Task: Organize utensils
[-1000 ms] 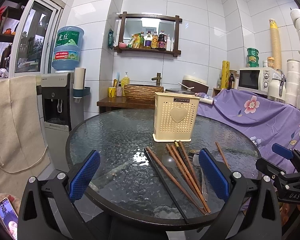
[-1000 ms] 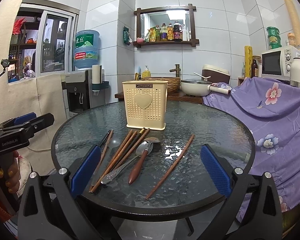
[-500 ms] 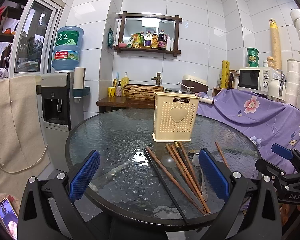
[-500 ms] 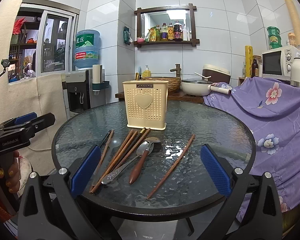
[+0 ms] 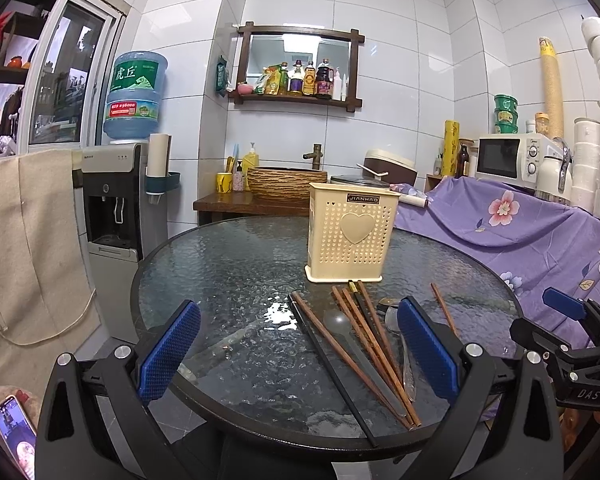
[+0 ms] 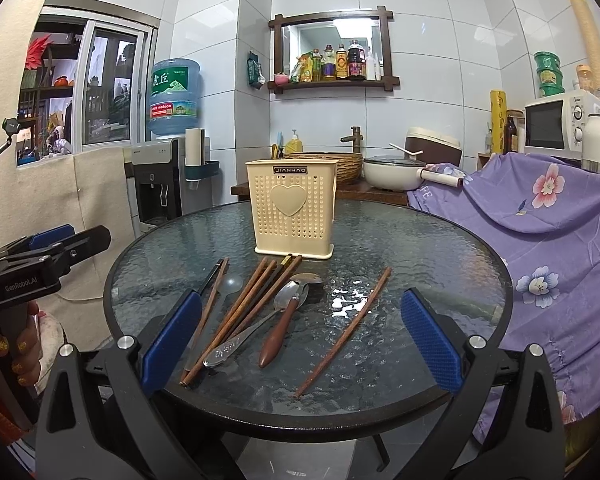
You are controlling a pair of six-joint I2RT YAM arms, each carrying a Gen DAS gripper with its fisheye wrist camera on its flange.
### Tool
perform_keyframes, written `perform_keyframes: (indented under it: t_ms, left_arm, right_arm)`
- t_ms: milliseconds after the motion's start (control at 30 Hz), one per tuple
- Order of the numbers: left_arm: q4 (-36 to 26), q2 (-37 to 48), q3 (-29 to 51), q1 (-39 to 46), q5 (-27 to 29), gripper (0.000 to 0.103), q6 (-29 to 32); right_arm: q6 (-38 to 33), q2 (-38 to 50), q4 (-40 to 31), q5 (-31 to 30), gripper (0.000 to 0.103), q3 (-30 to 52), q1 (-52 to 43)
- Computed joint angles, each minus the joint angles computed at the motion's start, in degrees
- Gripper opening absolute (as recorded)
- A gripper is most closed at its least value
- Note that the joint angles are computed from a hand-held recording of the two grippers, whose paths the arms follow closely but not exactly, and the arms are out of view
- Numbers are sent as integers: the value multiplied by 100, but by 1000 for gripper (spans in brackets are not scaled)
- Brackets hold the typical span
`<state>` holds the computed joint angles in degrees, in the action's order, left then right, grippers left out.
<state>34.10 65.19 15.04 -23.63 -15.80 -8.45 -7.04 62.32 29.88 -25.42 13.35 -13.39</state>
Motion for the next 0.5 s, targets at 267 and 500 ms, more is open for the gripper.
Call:
perform_keyframes:
  t_ms: [267, 500]
  left_arm:
    - [-284, 220, 218, 122, 57, 97, -124]
    - [-1278, 926, 1103, 251, -173, 97, -63]
  right_arm:
    - [-48, 171, -95, 205, 98, 125, 146]
    - [-53, 1262, -947, 653, 98, 1208, 244]
